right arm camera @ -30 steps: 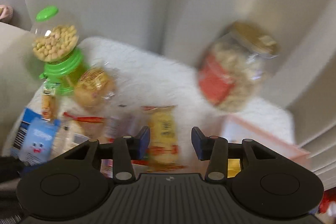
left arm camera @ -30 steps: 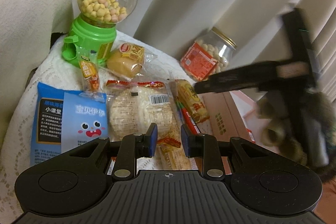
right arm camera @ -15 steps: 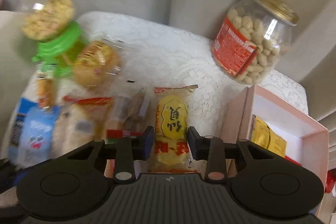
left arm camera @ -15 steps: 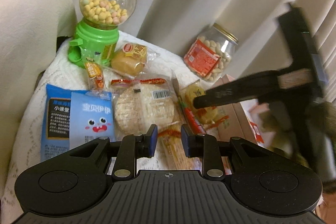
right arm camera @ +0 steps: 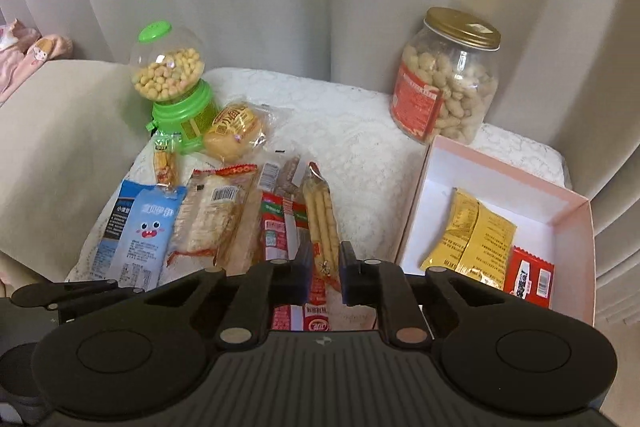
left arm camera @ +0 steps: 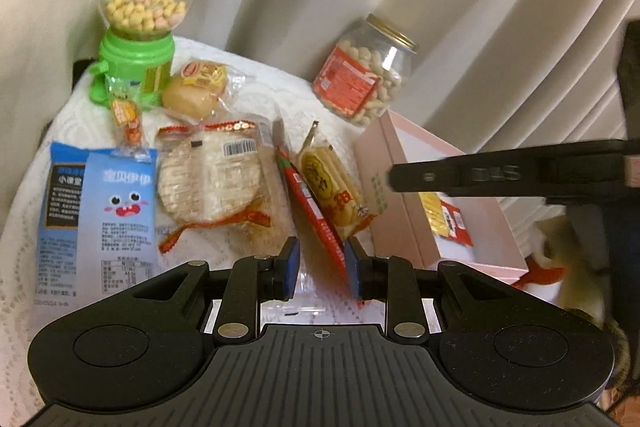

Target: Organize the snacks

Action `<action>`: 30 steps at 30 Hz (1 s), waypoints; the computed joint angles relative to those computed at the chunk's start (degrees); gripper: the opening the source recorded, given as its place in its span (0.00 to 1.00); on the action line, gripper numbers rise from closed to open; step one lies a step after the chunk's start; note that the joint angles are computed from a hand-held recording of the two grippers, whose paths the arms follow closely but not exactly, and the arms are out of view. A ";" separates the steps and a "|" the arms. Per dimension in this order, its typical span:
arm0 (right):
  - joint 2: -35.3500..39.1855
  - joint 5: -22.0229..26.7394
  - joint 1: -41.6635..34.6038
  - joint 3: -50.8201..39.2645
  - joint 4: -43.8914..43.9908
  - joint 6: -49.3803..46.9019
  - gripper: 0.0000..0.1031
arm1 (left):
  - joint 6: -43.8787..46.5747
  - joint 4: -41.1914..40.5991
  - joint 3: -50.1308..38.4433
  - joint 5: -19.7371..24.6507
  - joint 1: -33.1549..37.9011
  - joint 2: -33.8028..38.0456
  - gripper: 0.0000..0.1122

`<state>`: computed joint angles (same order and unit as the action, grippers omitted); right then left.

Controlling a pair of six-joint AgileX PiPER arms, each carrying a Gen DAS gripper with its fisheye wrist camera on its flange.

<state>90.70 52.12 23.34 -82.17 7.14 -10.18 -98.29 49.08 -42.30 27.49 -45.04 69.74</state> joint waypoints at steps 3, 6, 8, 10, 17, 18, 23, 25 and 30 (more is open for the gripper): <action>3.52 -1.92 1.46 -0.84 -2.46 1.75 0.22 | -0.96 0.81 0.31 1.77 -1.51 -0.33 0.25; 9.16 -4.20 3.60 -2.78 -7.22 6.38 0.42 | 1.00 -1.14 1.40 0.58 -0.89 -1.03 0.25; 13.64 -3.31 4.30 -5.58 -8.77 9.00 0.42 | 3.07 -2.84 1.70 -0.30 -0.21 -1.05 0.25; 14.49 -2.20 4.09 -6.32 -8.33 9.59 0.24 | 3.92 -3.57 1.96 -0.85 0.44 -1.00 0.25; -3.45 -0.07 -5.36 4.26 10.02 -4.27 0.20 | 0.85 -1.38 0.05 -5.48 3.60 3.32 0.25; -5.71 1.26 -7.54 5.49 12.72 -6.34 0.20 | 3.11 -3.16 -1.27 -6.85 4.75 5.01 0.25; -18.89 7.92 -25.08 17.78 27.48 -22.17 0.19 | 13.37 -10.74 -10.85 -3.39 6.56 15.20 0.25; -21.14 10.80 -32.34 22.01 31.62 -27.78 0.19 | 17.23 -12.82 -14.85 -0.85 6.24 19.07 0.25; -22.07 13.70 -46.27 31.71 35.97 -39.09 0.19 | 20.56 -13.29 -23.97 6.20 4.30 26.50 0.28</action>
